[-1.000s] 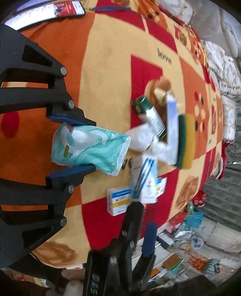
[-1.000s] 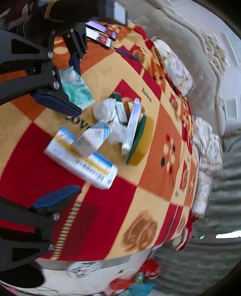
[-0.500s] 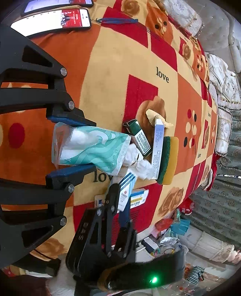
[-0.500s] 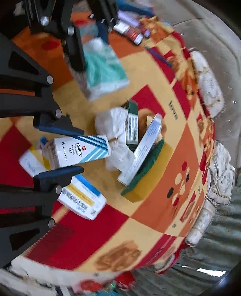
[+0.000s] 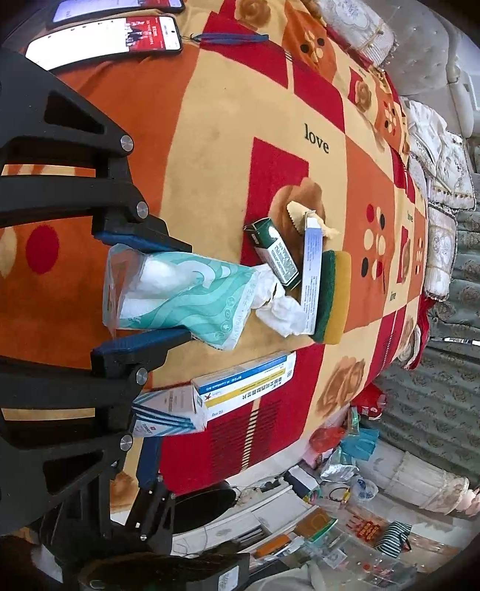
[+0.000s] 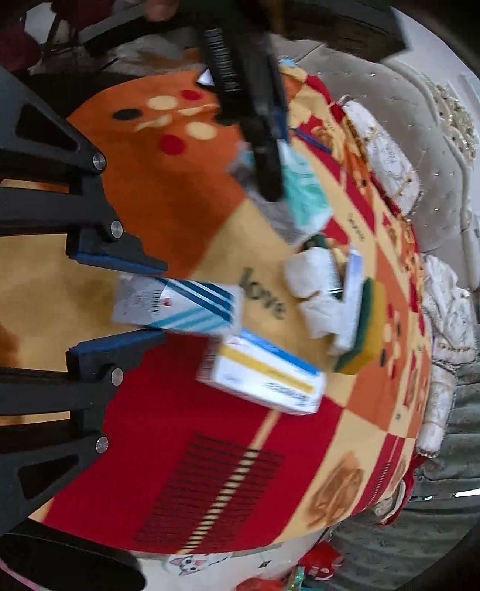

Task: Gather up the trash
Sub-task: 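Carry the tissue pack and Tobrex box to the black bin while both tools release them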

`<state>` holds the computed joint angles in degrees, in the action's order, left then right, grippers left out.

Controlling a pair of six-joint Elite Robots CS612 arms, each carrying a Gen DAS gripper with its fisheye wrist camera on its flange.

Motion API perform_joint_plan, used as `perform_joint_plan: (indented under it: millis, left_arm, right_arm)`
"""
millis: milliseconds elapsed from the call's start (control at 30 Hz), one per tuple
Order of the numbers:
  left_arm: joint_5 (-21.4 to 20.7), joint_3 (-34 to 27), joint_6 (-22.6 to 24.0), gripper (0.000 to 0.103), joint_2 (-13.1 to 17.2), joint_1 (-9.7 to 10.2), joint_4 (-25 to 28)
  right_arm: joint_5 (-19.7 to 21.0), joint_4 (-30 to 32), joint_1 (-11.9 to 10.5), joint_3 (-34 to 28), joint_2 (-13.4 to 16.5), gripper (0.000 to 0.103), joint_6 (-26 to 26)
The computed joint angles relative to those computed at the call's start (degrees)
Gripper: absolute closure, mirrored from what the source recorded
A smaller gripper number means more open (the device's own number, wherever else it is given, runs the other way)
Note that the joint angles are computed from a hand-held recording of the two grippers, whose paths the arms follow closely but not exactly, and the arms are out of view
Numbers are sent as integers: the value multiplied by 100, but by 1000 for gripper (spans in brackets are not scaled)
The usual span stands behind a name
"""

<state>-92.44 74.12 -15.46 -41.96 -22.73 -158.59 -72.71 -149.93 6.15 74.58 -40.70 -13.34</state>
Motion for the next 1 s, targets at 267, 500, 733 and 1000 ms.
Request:
perform_joint_plan:
  millis: [267, 500, 733, 1000]
  left_arm:
    - [113, 75, 9, 66, -54, -40, -88]
    - [224, 150, 8, 66, -104, -85, -191]
    - [231, 141, 16, 66, -125, -151, -357]
    - [190, 86, 80, 66, -138, -271, -507]
  right_arm:
    - [-40, -182, 9, -198, 140, 62, 289]
    - [6, -634, -8, -37, 168, 73, 528]
    - [188, -1216, -134, 313, -80, 73, 755]
    - [145, -1584, -237, 522, -252, 73, 914]
